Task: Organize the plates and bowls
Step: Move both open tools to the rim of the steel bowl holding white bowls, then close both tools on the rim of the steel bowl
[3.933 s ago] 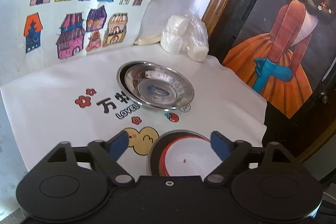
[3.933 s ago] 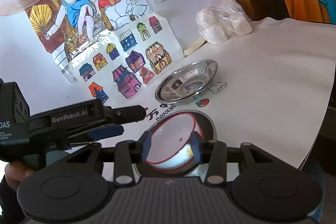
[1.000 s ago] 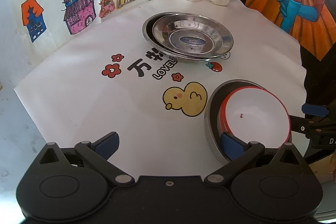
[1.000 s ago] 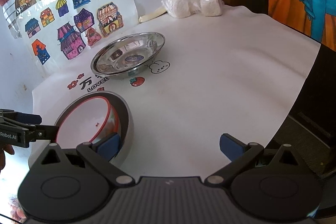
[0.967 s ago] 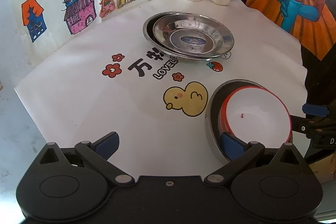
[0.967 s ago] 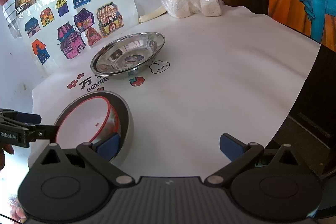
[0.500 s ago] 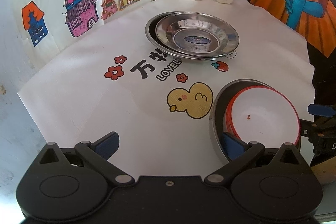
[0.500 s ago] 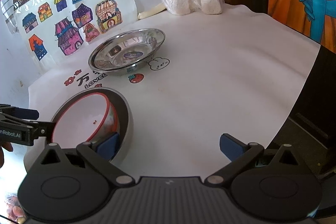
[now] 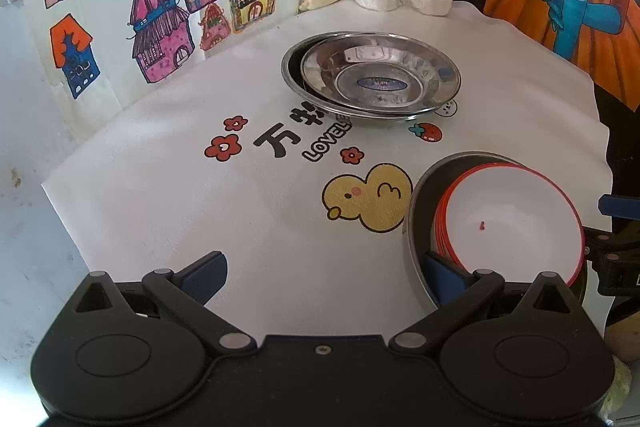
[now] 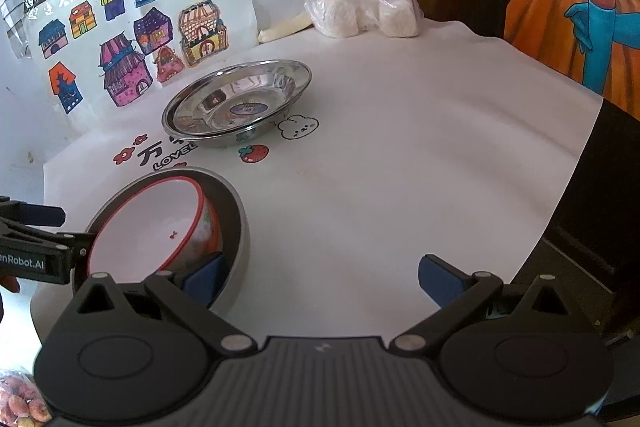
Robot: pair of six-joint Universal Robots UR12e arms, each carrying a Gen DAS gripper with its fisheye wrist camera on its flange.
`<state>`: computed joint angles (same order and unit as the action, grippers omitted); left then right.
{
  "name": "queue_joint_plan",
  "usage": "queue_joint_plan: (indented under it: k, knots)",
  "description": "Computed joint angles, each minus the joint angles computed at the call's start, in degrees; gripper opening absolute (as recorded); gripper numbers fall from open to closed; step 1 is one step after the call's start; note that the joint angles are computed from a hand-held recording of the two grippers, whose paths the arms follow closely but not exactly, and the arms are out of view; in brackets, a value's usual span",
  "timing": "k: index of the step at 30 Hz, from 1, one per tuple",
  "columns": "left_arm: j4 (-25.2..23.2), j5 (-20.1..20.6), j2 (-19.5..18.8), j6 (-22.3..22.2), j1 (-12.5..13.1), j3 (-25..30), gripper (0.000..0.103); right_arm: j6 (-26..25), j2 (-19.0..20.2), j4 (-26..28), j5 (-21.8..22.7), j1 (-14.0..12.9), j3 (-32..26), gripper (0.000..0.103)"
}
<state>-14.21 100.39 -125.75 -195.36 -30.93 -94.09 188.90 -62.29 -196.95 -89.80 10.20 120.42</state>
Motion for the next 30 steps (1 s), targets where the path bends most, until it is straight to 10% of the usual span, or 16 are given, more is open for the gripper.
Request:
queue_joint_plan:
  k: [7, 30]
  knots:
    - [1.84, 0.62, -0.14, -1.01, -0.24, -0.50, 0.099, 0.50, 0.63, -3.35, -1.69, 0.80, 0.50, 0.097]
    - [11.88, -4.87, -0.55, -14.22, -0.39, -3.26, 0.036, 6.07, 0.84, -6.56, 5.91, -0.58, 1.50, 0.053]
